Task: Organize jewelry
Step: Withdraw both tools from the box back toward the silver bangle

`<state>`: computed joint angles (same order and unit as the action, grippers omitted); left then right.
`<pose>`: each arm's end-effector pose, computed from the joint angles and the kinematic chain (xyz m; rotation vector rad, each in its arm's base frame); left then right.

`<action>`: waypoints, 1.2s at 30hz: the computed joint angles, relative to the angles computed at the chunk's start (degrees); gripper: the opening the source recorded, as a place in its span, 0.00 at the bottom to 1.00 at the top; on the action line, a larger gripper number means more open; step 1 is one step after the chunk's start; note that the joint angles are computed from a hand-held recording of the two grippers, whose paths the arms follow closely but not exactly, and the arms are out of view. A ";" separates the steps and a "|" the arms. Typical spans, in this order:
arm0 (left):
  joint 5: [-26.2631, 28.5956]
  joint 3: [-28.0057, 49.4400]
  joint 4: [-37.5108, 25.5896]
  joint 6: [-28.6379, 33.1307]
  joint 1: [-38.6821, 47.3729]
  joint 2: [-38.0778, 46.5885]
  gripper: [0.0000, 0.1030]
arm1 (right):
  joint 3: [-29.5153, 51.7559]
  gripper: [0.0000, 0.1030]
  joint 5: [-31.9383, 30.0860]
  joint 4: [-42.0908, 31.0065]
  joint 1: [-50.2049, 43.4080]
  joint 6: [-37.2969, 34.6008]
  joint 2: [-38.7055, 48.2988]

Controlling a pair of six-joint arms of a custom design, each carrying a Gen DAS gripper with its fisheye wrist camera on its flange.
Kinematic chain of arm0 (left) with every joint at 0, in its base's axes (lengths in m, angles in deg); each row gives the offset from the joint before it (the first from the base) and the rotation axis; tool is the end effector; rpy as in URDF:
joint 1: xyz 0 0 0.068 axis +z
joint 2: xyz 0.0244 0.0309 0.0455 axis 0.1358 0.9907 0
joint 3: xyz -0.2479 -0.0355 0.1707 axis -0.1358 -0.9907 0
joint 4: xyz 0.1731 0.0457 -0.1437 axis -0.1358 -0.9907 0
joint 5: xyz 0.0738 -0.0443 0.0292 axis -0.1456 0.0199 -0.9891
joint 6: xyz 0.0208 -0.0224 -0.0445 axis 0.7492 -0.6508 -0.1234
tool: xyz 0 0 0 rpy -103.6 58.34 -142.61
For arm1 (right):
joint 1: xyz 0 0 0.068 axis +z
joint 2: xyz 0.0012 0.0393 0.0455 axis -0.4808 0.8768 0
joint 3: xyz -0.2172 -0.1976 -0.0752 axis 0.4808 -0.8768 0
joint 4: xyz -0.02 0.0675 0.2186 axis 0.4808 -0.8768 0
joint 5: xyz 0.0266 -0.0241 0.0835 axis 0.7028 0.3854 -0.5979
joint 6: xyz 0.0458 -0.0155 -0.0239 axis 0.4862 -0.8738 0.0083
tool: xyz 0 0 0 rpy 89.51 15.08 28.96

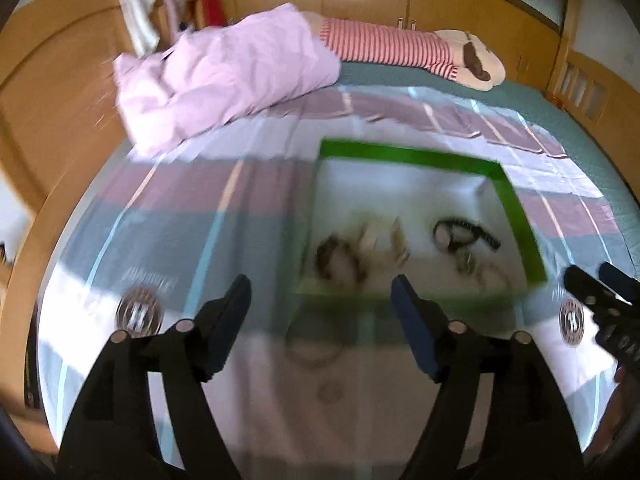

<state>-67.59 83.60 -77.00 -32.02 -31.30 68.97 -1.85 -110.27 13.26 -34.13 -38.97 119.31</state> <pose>0.2635 -0.1880 0.2046 -0.5406 2.4101 0.1953 0.3352 -0.0189 0.1859 -0.3985 2.4259 0.2887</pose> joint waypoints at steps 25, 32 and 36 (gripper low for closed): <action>5.90 -16.73 10.71 -14.62 -9.69 4.69 0.71 | -12.06 0.56 3.72 10.57 -4.15 -12.71 11.44; 7.49 -16.71 15.49 -9.58 -5.58 5.67 0.73 | -13.03 0.56 5.84 12.68 -1.24 -10.72 12.01; 9.24 -13.79 17.30 -5.74 -1.71 7.89 0.78 | -12.68 0.57 6.63 12.93 -0.70 -9.60 12.53</action>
<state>-58.35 69.81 -59.70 -37.77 -33.01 76.86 -14.53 -103.64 26.19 -34.83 -48.56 131.85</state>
